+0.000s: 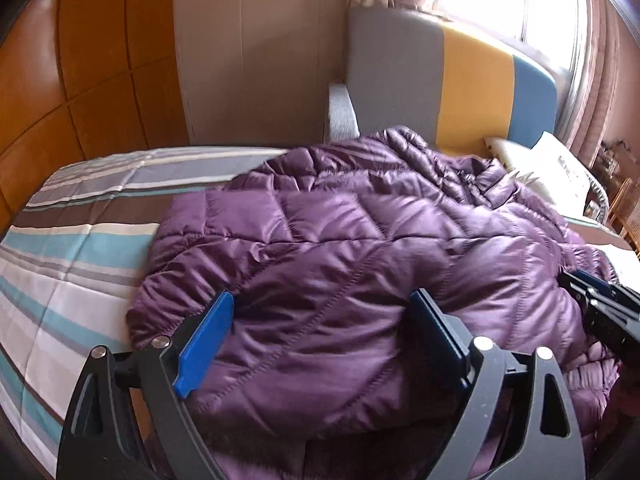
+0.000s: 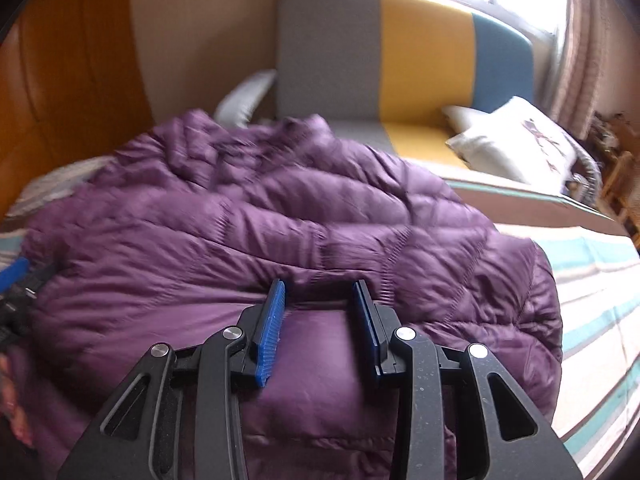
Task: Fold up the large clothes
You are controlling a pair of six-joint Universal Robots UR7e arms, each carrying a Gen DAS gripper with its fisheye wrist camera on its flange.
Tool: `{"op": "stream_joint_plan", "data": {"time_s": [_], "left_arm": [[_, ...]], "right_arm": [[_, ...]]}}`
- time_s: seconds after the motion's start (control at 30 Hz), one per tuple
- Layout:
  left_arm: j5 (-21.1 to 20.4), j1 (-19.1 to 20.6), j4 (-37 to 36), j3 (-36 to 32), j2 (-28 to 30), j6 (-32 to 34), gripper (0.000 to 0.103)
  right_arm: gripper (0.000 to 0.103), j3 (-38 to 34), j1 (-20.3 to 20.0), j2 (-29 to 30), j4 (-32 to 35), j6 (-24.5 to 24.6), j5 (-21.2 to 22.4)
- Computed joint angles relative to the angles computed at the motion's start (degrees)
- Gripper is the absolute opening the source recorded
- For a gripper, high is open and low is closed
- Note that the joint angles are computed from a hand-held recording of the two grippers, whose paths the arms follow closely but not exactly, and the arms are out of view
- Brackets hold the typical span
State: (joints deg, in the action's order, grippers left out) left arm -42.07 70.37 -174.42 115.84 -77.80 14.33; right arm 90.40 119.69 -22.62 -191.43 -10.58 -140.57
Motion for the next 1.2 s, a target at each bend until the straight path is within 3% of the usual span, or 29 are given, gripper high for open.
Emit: {"op": "stream_joint_plan", "data": {"time_s": [0.23, 0.33, 0.4, 0.5, 0.57, 0.7, 0.83, 0.97, 1.0, 1.03, 1.1, 1.2], "left_arm": [[-3.56, 2.07, 4.48, -1.03, -0.2, -2.49, 0.094], [-2.91, 1.44, 4.21, -0.99, -1.01, -2.64, 0.094], [-0.35, 1.37, 2.38, -1.86, -0.22, -0.36, 0.094], [1.21, 3.59, 7.55, -5.99, 1.16, -3.03, 0.095], [1.08, 5.01, 7.22, -7.5, 2.43, 0.09, 0.096], [-2.98, 7.03, 10.64, -9.12, 2.52, -1.38, 0.1], [-3.35, 6.95, 10.45, -8.96, 2.28, -1.43, 0.101], [-5.75, 6.68, 8.97, -5.58, -2.4, -1.35, 0.101], [-5.38, 6.56, 8.72, -4.71, -3.77, -1.63, 0.101], [-5.71, 6.62, 8.99, -3.84, -5.38, -2.01, 0.101], [-6.63, 7.07, 7.71, -1.14, -9.46, -2.94, 0.101], [-7.8, 8.42, 8.16, 2.03, -14.52, -5.99, 0.101]], "right_arm": [[0.035, -0.22, -0.33, 1.55, -3.37, -0.78, -1.59], [0.035, 0.7, -0.51, 1.08, -4.46, -0.72, -0.55], [0.035, 0.49, -0.62, 1.08, -4.33, -0.82, -0.4], [0.035, 0.5, -0.65, 1.18, -4.88, -1.42, -0.33], [0.036, 0.63, -0.59, 1.17, -5.05, -1.8, -0.23], [0.036, 0.21, -0.55, 1.63, -4.71, -2.0, -0.34], [0.036, 0.13, -0.49, 1.52, -4.0, -1.73, -0.45], [0.042, 1.72, -0.61, -0.66, -0.97, 0.7, 1.51], [0.055, 2.07, -0.21, -1.18, -0.49, 0.88, 0.3], [0.06, 2.95, 0.37, -1.67, -1.98, 0.26, -0.43], [0.06, 5.9, 1.25, -3.34, -5.34, -0.87, 1.11], [0.06, 10.12, 2.58, -6.14, -4.68, 0.72, 2.02]]}}
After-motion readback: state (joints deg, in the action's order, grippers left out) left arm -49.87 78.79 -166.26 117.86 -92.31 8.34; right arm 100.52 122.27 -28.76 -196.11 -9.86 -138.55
